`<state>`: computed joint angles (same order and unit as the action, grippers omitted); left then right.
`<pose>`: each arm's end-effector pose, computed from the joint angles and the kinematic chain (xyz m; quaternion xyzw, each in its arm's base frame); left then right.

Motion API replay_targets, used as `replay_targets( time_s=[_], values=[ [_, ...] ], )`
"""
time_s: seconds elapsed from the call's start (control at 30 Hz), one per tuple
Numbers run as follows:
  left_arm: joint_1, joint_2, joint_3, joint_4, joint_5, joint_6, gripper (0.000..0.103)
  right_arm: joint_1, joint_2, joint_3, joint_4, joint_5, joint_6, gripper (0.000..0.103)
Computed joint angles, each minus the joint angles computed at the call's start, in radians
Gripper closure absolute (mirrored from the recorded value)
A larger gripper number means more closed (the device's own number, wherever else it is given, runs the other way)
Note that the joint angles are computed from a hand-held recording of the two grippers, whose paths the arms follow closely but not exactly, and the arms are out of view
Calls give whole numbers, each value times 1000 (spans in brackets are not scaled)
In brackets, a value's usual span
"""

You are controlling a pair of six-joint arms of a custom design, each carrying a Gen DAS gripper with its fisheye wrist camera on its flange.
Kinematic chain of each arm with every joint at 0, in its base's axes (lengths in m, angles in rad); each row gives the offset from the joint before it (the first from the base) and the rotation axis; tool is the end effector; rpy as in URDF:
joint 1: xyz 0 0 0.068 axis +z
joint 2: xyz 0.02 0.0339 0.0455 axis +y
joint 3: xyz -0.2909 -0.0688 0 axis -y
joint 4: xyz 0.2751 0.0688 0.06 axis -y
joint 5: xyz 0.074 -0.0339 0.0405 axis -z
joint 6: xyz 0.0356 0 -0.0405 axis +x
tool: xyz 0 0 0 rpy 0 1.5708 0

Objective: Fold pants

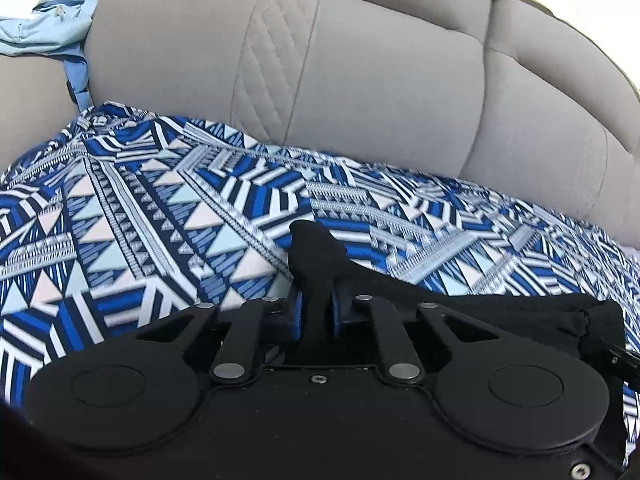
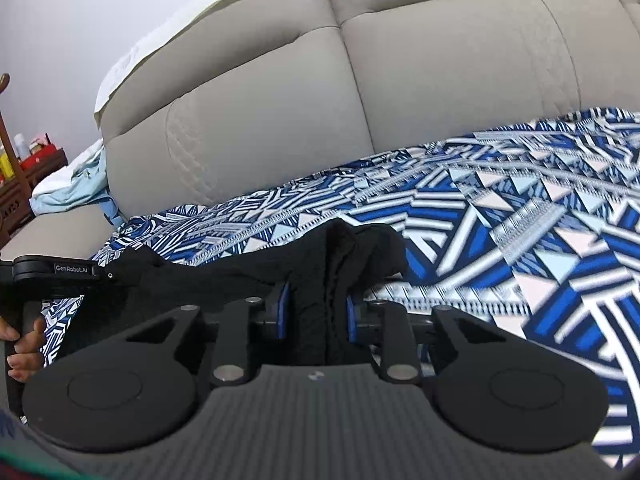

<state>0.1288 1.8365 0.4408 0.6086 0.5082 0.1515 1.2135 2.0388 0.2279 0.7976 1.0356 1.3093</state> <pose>0.2775 0.0185 0.0593 0.1061 0.8934 -0.1784 0.3985 0.0961 0.1700 0.0134 0.1760 0.8279 0.0828 0.5261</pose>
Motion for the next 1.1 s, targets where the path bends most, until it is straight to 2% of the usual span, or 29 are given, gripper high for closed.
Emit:
replay_targets(
  time_s=[0.17, 0.27, 0.37, 0.5, 0.63, 0.77, 1.1],
  values=[
    [-84, 17, 77, 20, -107, -63, 93, -153, -105, 27, -12, -93, -187, 74],
    [-128, 48, 164, -17, -167, -82, 93, -249, -149, 61, -18, -141, -319, 75],
    [-148, 102, 264, -75, -199, -112, 93, -357, -147, 92, 27, -211, -435, 75],
    [-177, 170, 353, -95, -250, -118, 92, -457, -122, 133, 60, -287, -506, 75],
    [-200, 224, 400, -94, -309, -115, 91, -511, -96, 179, 45, -327, -540, 75],
    [-216, 265, 429, -97, -353, -132, 88, -541, -64, 218, 14, -349, -518, 74],
    [-230, 288, 420, -57, -386, -105, 79, -562, -23, 216, 45, -372, -516, 71]
  ],
)
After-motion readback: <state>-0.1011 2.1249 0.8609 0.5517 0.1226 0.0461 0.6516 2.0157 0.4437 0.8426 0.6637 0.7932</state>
